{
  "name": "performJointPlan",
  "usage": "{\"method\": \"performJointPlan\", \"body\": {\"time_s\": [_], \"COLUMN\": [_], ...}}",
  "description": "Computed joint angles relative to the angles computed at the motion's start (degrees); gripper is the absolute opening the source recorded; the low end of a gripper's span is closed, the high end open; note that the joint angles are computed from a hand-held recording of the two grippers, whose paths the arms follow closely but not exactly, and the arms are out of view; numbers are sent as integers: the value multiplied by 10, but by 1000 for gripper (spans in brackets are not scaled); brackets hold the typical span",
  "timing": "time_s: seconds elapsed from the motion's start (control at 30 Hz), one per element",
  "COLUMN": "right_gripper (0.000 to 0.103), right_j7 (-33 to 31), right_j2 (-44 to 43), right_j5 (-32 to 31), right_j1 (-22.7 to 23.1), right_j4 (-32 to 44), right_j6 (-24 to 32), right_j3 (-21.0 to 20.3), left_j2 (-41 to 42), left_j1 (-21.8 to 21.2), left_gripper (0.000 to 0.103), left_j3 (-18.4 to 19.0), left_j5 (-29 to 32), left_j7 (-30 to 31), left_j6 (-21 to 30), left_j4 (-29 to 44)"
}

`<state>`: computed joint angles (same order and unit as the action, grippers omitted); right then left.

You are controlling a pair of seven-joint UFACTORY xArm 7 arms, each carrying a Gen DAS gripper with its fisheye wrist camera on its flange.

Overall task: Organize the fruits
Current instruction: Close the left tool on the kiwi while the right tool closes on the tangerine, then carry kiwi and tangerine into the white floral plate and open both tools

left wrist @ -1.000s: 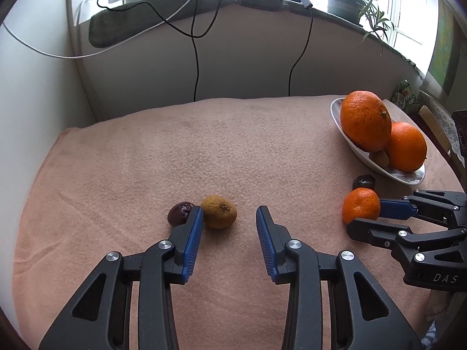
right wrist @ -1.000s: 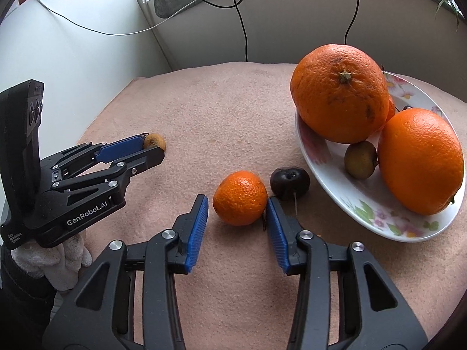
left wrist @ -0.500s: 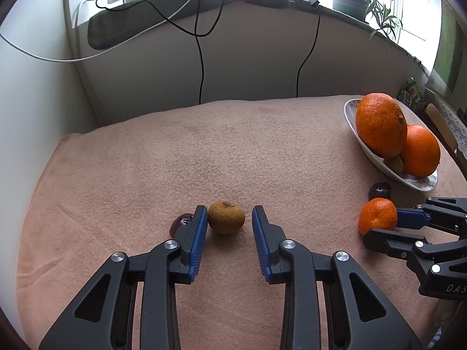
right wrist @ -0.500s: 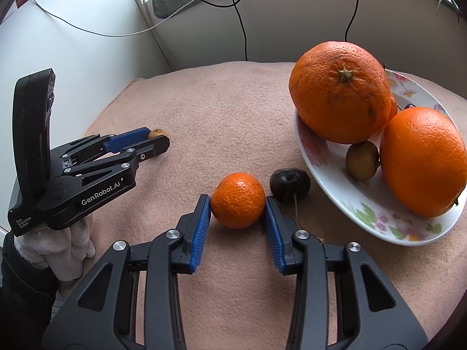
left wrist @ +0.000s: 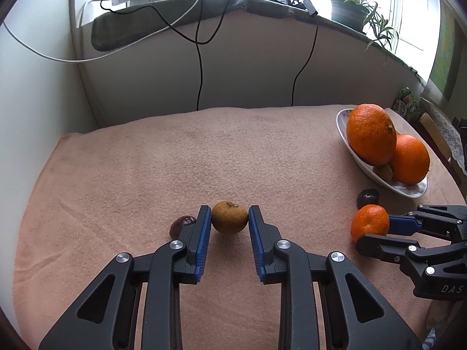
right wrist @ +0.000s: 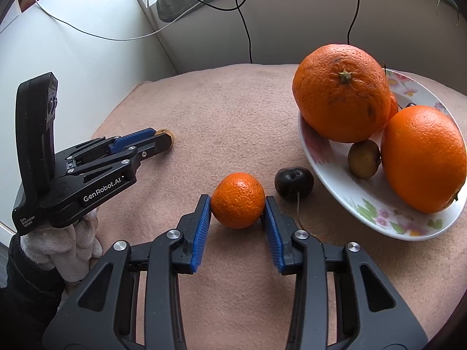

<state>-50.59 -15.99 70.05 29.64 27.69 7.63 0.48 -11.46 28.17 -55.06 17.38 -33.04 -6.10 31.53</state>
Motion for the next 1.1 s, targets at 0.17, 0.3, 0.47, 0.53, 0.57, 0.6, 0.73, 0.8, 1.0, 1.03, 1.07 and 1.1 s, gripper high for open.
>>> {"method": "performJointPlan", "body": {"time_s": [0.17,0.3,0.47,0.53,0.57,0.6,0.73,0.8,1.0,1.03,1.07,1.1], "right_gripper": [38,38,38,38,38,38,38,38,38,38,38,38], "right_j7": [6,11,28,41,47,55,88,102,136,141,146,151], "right_j2": [-28,-53,-91,-116,-125,-136,-179,-198,-249,-257,-266,-273], "right_j5": [-10,-20,-44,-63,-73,-86,-136,-159,-229,-241,-252,-262], "right_j1": [2,12,24,24,27,27,21,15,-17,-23,-29,-33], "right_j4": [-15,-28,-49,-64,-68,-75,-99,-110,-136,-140,-144,-146], "right_j6": [6,9,12,15,15,15,17,22,41,45,48,50], "right_j3": [0,-13,-32,-39,-44,-49,-65,-74,-105,-111,-116,-121], "left_j2": [-2,-10,-27,-33,-35,-36,-38,-35,-28,-28,-26,-23], "left_j1": [-73,-132,-192,-203,-204,-205,-191,-184,-138,-129,-116,-103], "left_gripper": [25,24,24,24,25,25,25,25,25,25,25,25], "left_j3": [62,109,150,151,148,144,115,101,34,20,4,-12], "left_j5": [-21,-41,-61,-66,-68,-69,-69,-66,-48,-45,-42,-38], "left_j7": [6,13,15,12,11,9,-4,-11,-43,-49,-54,-59], "left_j6": [-9,-11,-10,-10,-10,-9,-7,-6,-4,-4,-3,-3], "left_j4": [-10,-18,-25,-25,-24,-22,-11,-3,26,30,37,44]}}
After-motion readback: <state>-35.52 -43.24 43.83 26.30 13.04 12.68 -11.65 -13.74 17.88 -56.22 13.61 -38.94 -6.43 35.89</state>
